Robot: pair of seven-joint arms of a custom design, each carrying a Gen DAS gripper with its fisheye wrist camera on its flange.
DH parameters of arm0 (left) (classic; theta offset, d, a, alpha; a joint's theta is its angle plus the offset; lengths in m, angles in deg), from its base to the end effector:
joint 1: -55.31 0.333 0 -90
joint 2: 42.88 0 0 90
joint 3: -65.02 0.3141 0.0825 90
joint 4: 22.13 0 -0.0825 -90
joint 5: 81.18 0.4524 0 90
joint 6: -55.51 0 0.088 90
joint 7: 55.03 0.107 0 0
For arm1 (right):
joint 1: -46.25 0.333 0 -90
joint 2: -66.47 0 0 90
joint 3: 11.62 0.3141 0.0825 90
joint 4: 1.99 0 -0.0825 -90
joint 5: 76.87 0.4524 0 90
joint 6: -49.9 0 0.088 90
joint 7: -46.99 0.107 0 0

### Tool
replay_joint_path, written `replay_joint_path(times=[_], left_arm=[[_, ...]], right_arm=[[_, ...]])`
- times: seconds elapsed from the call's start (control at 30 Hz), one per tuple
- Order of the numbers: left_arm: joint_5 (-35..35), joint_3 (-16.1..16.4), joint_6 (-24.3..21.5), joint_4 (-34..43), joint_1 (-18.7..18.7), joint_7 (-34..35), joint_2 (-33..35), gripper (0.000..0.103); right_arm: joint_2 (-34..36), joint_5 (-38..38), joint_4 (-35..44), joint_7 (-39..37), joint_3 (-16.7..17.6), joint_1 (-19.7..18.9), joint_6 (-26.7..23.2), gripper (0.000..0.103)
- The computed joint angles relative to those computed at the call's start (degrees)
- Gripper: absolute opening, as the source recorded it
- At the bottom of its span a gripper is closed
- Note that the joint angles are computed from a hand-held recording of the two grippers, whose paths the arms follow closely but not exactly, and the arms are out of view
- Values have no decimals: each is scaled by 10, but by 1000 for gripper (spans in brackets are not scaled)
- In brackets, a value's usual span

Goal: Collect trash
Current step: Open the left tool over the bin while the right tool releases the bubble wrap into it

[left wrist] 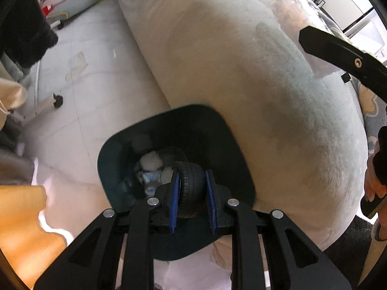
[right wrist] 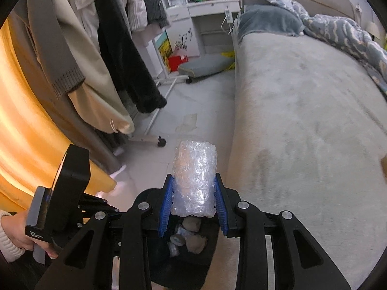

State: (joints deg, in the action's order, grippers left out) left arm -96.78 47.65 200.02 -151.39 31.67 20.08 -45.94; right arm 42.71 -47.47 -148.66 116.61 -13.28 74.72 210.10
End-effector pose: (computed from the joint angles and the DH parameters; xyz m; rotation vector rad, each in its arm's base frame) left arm 0.4515 -0.3898 0.3748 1.8384 -2.3943 0.5400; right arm 0.4612 0.2075 0.4400 -2.0314 1.3543 -0.2167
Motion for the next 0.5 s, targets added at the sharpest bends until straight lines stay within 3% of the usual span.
replay_joint_path(times=[0.13, 0.37, 0.5], left_arm=[[-16, 4, -20, -8, 2, 14, -7, 23], [-23, 9, -35, -17, 9, 26, -13, 53], [-31, 14, -21, -33, 13, 35, -22, 64]], right_arm=[[23, -9, 15, 12, 12, -3, -16, 33], [57, -19, 36, 25, 30, -9, -45, 33], [71, -27, 45, 33, 40, -13, -59, 33]])
